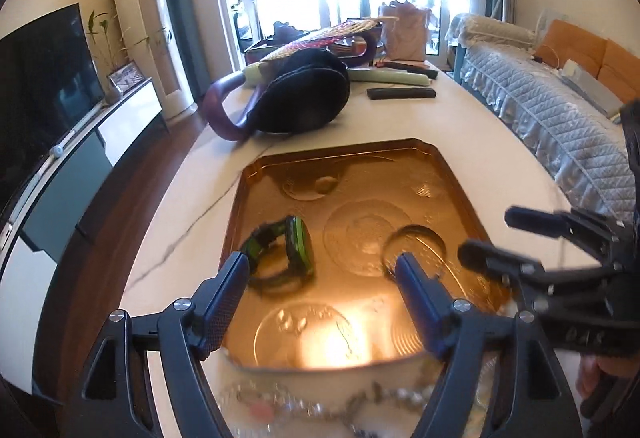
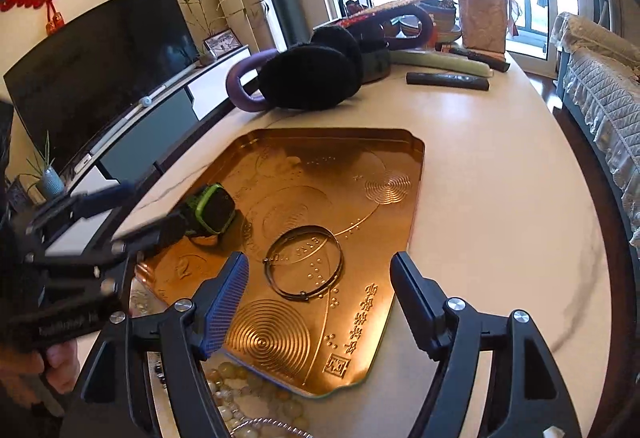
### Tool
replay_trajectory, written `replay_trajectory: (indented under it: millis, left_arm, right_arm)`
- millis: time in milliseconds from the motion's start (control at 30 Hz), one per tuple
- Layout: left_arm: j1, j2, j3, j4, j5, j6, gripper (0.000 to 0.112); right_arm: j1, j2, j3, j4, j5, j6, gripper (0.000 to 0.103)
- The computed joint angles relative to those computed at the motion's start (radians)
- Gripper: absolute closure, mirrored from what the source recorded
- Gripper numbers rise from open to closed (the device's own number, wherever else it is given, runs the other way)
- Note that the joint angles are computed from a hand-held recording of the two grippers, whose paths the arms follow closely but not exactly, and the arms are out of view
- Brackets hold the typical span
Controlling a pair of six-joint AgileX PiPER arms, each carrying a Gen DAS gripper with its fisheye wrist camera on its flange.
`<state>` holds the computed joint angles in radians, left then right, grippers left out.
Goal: Organize jewelry
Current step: 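Open the left tool releasing the watch while the right tool releases the bangle into the tray, then withdraw both open tools from the tray back over the bracelet pile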
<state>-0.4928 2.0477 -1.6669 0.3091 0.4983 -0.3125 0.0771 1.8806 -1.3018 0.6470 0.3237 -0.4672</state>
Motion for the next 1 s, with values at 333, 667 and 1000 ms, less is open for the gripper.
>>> replay_trajectory:
  millis: [333,667,1000]
  left_arm:
    - [0.066,-0.332,0.277,-0.204,0.036,0.092,0.034]
    - [0.156,-0.664,0.585,-0.261,-0.090,0.065,0.026]
    - [0.063,-0.522,0.613,-0.224,-0.169,0.077,0.027]
  right_arm:
    - [-0.005,-0.237,0.125,0.043,0.034,-0.094,0.025]
    - [-0.052,-0.552,0.323,0.224,0.077,-0.346,0.012]
    - [-0.072,-0.505,0.455,0.409,0.056,-0.620,0.018]
